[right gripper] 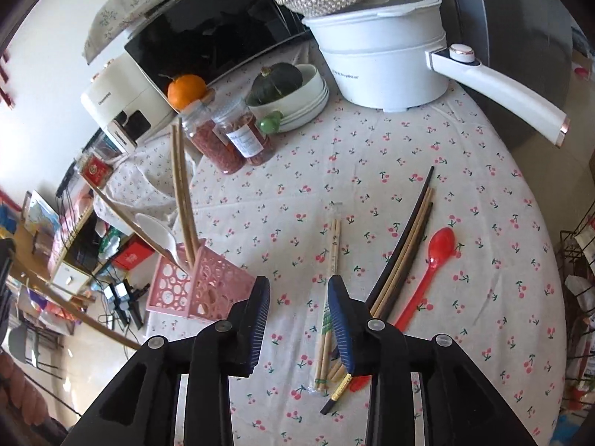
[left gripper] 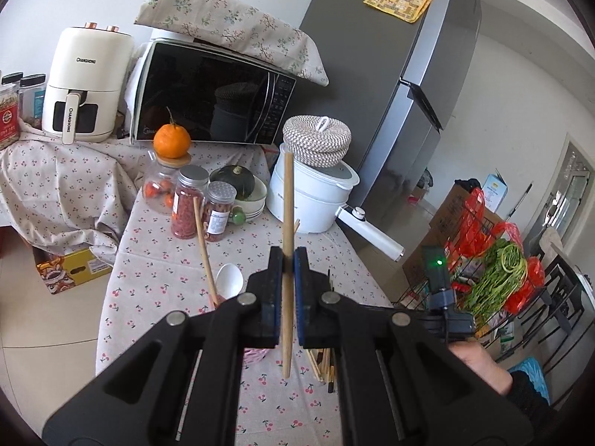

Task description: Organize utensils

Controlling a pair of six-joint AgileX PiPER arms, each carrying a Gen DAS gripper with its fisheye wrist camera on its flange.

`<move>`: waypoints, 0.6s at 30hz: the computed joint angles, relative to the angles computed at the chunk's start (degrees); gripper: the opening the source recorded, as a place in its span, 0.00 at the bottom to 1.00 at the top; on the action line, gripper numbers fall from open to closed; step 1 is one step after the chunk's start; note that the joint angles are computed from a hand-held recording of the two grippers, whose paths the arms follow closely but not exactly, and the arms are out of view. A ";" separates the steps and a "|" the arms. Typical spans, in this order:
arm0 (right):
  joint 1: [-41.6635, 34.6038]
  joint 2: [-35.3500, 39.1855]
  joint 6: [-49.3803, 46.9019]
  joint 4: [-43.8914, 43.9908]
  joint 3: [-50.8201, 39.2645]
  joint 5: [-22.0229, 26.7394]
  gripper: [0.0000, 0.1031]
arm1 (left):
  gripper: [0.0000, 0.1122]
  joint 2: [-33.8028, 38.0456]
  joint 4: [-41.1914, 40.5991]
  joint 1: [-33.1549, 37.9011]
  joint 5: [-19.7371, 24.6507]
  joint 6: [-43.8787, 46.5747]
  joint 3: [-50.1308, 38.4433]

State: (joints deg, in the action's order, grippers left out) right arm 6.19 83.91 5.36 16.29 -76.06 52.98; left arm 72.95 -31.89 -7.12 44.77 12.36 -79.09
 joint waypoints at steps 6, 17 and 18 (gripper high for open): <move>3.91 12.92 6.25 -8.59 -6.33 1.08 0.33 | 0.06 1.28 1.42 0.87 2.16 0.75 -0.18; 9.27 20.14 14.16 -22.01 -9.54 2.55 0.21 | 0.06 2.31 2.76 1.94 2.90 -0.78 -0.88; 9.68 20.08 14.93 -23.54 -9.28 2.51 0.11 | 0.06 2.12 3.16 1.60 2.62 -1.14 -0.75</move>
